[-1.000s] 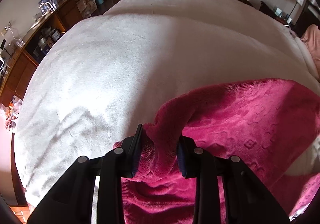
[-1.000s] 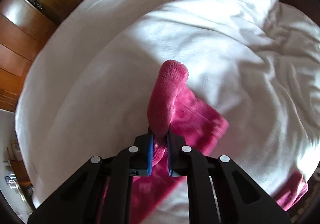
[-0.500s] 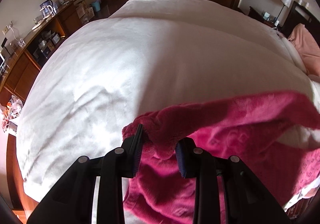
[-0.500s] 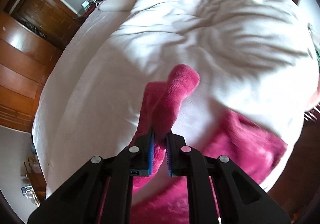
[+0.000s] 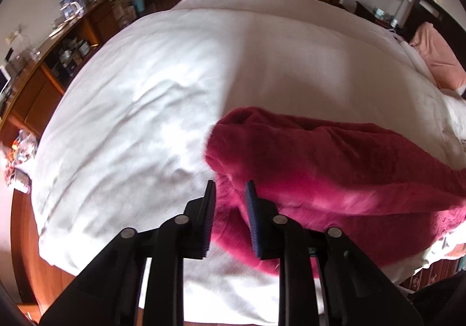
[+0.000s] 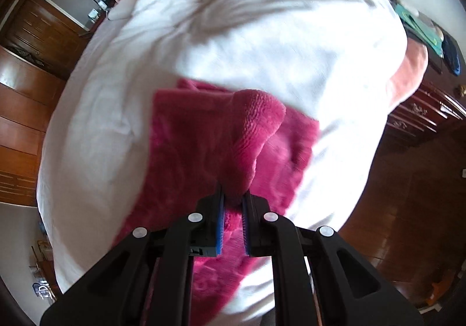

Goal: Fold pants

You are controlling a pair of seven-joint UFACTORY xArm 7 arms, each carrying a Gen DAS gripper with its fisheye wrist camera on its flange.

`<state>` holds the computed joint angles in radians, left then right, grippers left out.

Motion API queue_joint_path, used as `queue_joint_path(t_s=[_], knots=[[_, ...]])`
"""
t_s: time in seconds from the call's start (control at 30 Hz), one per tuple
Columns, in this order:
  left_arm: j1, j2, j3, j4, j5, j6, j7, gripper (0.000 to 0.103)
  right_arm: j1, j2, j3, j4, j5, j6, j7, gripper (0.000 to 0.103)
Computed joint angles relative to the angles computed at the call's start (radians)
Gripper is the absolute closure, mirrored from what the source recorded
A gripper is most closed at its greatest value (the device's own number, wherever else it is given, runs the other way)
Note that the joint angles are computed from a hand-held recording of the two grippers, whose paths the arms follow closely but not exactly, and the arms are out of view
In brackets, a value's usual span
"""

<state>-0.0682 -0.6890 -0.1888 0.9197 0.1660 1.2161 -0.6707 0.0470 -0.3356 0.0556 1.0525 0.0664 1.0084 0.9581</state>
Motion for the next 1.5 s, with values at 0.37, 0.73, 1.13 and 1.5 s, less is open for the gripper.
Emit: queue_joint_path(t_s=[0.37,0.73,1.13,1.5], knots=[[-0.006,-0.202,-0.026,-0.153,-0.200,0.042,-0.322,0.040,0.007,0.010,-0.025,-0.129,0.055,-0.079,-0.102,0.093],[0.010,-0.159,0.004,-0.306,-0.260,-0.209,-0.592,0.034,0.008,0.050,-0.022,-0.076,0.064,-0.052,-0.165,0.093],[-0.019,-0.106,0.079,-0.341,-0.304,-0.314,-0.592,0.037,0.011,0.074,-0.013,-0.072,0.052,-0.062,-0.137,0.093],[-0.034,-0.029,0.110,-0.347,-0.359,-0.412,-0.541,0.048,0.017,0.103,-0.009,-0.036,0.033,-0.057,-0.135,0.093]])
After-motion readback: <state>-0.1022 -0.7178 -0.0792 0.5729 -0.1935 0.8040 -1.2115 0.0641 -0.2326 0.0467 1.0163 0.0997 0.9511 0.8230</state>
